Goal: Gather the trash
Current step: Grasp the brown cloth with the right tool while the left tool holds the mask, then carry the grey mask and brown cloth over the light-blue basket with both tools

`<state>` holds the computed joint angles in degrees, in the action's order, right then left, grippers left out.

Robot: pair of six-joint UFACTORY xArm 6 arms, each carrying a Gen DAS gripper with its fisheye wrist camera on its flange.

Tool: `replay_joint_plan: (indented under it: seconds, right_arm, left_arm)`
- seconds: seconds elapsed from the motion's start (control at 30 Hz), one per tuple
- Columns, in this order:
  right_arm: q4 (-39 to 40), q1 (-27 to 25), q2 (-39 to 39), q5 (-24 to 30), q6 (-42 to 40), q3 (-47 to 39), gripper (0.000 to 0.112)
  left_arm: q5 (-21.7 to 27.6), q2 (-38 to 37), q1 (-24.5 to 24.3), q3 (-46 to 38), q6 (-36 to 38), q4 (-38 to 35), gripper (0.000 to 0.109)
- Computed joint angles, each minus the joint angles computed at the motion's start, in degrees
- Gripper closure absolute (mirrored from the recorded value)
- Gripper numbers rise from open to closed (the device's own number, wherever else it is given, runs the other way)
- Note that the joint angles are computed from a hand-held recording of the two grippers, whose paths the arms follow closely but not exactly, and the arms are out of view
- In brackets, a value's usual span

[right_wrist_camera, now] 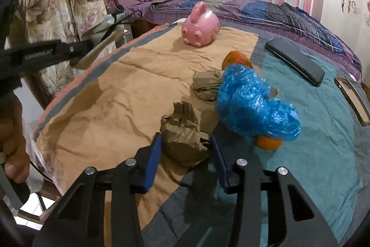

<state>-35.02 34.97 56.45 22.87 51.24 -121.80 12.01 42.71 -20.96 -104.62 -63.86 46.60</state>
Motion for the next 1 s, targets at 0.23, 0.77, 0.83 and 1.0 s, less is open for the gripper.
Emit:
replay_joint_plan:
  seconds: [0.23,0.77,0.83,1.0]
  right_arm:
    - [-20.43,-2.47,-9.32,-7.8,19.53,11.74,0.07]
    - [-50.77,-7.57,-26.43,-6.91,51.6,29.58,0.07]
    - [-52.65,-8.14,-28.21,-6.55,53.65,31.54,0.07]
    - [-57.65,-9.96,-33.99,-4.45,59.21,38.15,0.07]
  left_arm:
    - [-0.37,-0.5,-0.22,0.15,-0.6,0.96,0.102]
    - [2.19,4.87,-5.93,-8.81,9.61,-5.95,0.102]
    - [2.91,6.41,-7.3,-11.35,12.24,-7.69,0.102]
    - [3.68,9.19,-9.83,-16.0,17.1,-11.35,0.102]
